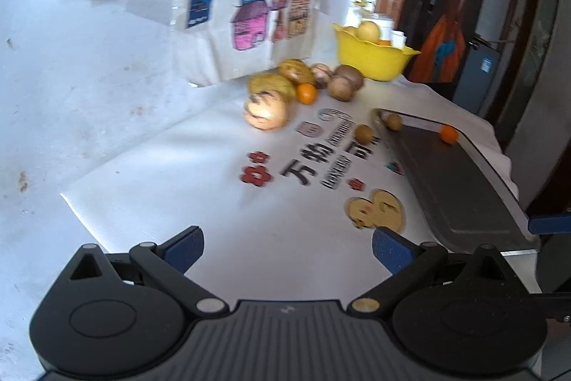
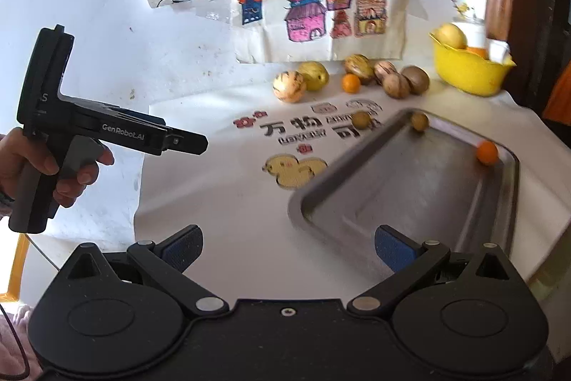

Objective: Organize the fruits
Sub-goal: 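Withdraw both open tools from the tray back toward the fruit pile, then grasp the striped pepino melon with the left tool while the right tool grasps a brown ball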

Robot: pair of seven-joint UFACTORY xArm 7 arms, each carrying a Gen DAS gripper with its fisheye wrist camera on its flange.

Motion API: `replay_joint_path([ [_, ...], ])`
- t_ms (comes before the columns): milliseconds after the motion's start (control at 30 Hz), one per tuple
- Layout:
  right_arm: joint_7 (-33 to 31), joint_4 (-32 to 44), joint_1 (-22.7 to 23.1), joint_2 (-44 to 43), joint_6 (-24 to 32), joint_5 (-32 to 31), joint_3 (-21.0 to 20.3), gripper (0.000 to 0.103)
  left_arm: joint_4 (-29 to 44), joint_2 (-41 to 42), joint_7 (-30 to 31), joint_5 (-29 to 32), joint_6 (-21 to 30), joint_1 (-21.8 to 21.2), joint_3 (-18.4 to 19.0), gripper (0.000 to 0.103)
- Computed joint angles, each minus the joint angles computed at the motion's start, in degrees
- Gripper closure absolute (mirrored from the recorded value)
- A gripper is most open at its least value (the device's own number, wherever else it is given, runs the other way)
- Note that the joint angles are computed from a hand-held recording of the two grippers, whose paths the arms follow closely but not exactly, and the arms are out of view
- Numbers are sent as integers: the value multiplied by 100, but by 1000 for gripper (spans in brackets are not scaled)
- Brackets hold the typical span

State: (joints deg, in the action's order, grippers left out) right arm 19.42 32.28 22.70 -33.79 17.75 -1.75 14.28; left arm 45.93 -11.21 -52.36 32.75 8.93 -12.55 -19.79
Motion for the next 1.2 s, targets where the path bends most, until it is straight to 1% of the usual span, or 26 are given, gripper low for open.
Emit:
replay_joint_path([
  [100, -217, 328, -40, 433, -133, -82, -86, 1, 128, 136, -3, 28, -8, 78, 83, 0],
  [233, -564, 846, -80, 1001, -158, -138, -201, 1, 379, 407, -118, 281, -31, 147, 182, 0],
  [367, -1015, 1370, -146, 1489, -85, -261, -258, 1, 733, 761, -152, 403, -34, -16, 421, 0],
  [500, -1388, 1808, -292, 1933, -55, -453, -277, 1, 1199, 1170, -400, 830, -56, -233, 688, 0],
  [633, -1434, 2042, -537, 2328, -364, -788, -248, 1, 1694, 1594, -685, 1280, -86, -525, 1040, 0],
  [700, -1468, 2161, -591, 2549, -478, -857, -293, 1, 1963, 1813, -729, 1383, -31, -693, 1208, 0],
  [767, -1613, 2262, -570, 2763, -589, -740, -388, 1, 2194, 2021, -656, 1342, -28, -830, 1351, 0],
  [933, -2161, 2490, -513, 3216, -726, -300, -541, 2, 2651, 2481, -333, 984, -2, -1097, 1637, 0],
  [1067, -2486, 2753, -554, 3618, -807, -80, -575, 7, 2996, 2832, -109, 693, 24, -1313, 1881, 0],
  [1200, -2557, 3013, -597, 3944, -818, -53, -604, 14, 3304, 3148, 137, 402, 1, -1536, 2122, 0],
])
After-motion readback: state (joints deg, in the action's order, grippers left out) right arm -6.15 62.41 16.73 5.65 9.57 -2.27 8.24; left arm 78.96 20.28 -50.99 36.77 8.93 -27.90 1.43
